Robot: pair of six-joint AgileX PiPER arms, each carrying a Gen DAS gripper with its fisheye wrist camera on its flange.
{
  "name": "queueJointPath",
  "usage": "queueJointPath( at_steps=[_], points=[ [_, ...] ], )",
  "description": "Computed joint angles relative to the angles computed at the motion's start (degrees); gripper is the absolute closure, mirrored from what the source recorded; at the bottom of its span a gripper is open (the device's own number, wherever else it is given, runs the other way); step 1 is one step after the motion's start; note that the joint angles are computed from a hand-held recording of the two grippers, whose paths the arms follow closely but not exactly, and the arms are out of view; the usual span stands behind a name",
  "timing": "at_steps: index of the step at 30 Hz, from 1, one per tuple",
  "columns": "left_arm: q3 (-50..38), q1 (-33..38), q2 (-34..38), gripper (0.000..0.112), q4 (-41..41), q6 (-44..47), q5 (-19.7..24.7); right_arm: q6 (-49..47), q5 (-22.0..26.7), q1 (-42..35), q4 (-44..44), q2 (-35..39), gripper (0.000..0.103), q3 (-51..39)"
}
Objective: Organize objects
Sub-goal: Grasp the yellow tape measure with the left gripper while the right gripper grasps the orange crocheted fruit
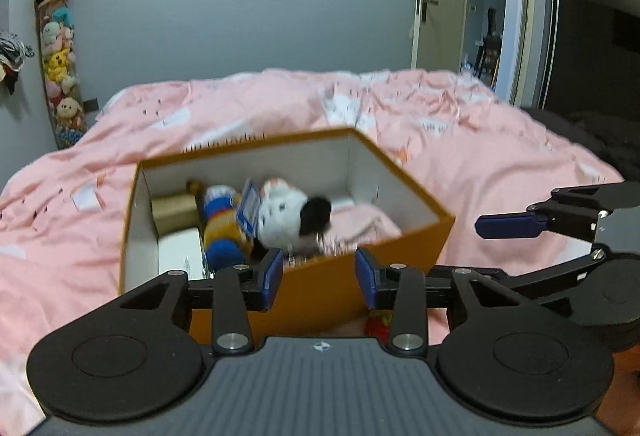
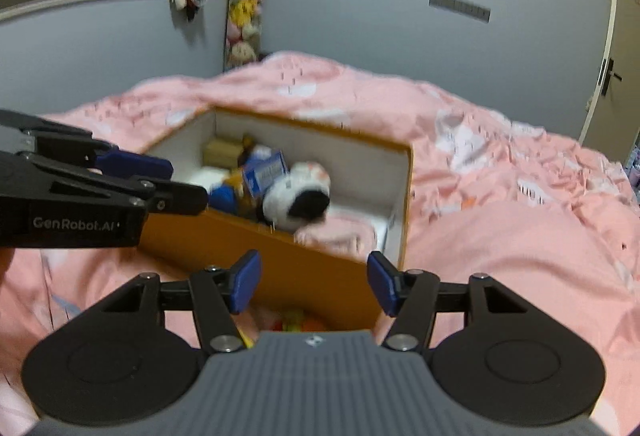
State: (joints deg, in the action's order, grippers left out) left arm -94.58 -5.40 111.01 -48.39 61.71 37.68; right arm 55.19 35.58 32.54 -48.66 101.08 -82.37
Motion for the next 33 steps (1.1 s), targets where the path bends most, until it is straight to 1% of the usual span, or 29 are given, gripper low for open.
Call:
queueJointPath(
  at_steps=[3, 4, 5, 7, 8, 10, 15, 16, 18, 19, 22, 25, 27, 29, 33],
  points=[
    [-0.9, -1.1, 1.3, 0.066, 6.5, -3.6, 1.3, -1.4, 0.8, -1.6, 5.5, 0.5, 0.042, 0.2],
    [0.0, -1.2, 1.1, 0.066, 8.0, -4.2, 0.9, -1.3, 1.4, -2.1, 6.9, 0.8, 0.041, 0.2],
    [-1.0, -1.7, 1.9, 0.066, 10.9, -6.4, 1.8, -1.6, 1.6, -2.9, 9.0, 0.9, 0.041, 0.3],
    [-3.0, -1.4, 3.6, 0.066, 13.2, -7.8, 5.7, -2.6, 0.3, -5.1, 14.3, 0.8, 0.041, 1.2],
    [-4.5, -1.2, 4.7, 0.066, 13.6, -8.4, 8.3, -2.4, -0.4, -5.8, 15.6, 0.7, 0.041, 1.9],
    [-5.6, -1.3, 6.0, 0.066, 15.1, -8.9, 11.8, -1.4, -0.4, -6.6, 16.9, 0.8, 0.041, 2.6],
    [-7.1, -2.7, 8.3, 0.066, 18.5, -9.6, 15.1, -2.4, -0.8, -7.1, 18.6, 1.4, 0.042, 3.1],
    [-7.4, -2.8, 8.6, 0.065, 18.6, -9.3, 15.7, -2.7, -1.0, -7.2, 18.9, 1.4, 0.043, 3.2],
    [-7.3, -3.1, 8.9, 0.058, 18.6, -8.9, 15.8, -3.1, -1.2, -7.2, 19.3, 1.5, 0.044, 3.4],
    [-7.3, -3.3, 9.2, 0.057, 18.6, -8.8, 15.7, -3.4, -1.4, -7.3, 19.7, 1.6, 0.045, 3.5],
    [-8.0, -3.9, 10.6, 0.056, 18.8, -9.7, 15.1, -4.8, -1.7, -7.8, 21.0, 2.4, 0.045, 3.1],
    [-11.0, -4.9, 13.0, 0.055, 21.1, -13.0, 15.2, -6.2, -1.7, -8.1, 22.1, 3.0, 0.045, 2.5],
    [-12.9, -5.0, 14.6, 0.053, 21.5, -14.2, 16.4, -6.7, -2.0, -8.1, 22.4, 3.2, 0.045, 2.4],
    [-15.5, -4.7, 16.4, 0.051, 20.3, -14.9, 19.2, -8.0, -2.4, -8.4, 23.5, 3.6, 0.045, 2.1],
    [-16.3, -5.1, 17.4, 0.050, 21.0, -16.0, 19.3, -11.7, -2.7, -8.8, 26.5, 4.7, 0.045, 1.0]
  ],
)
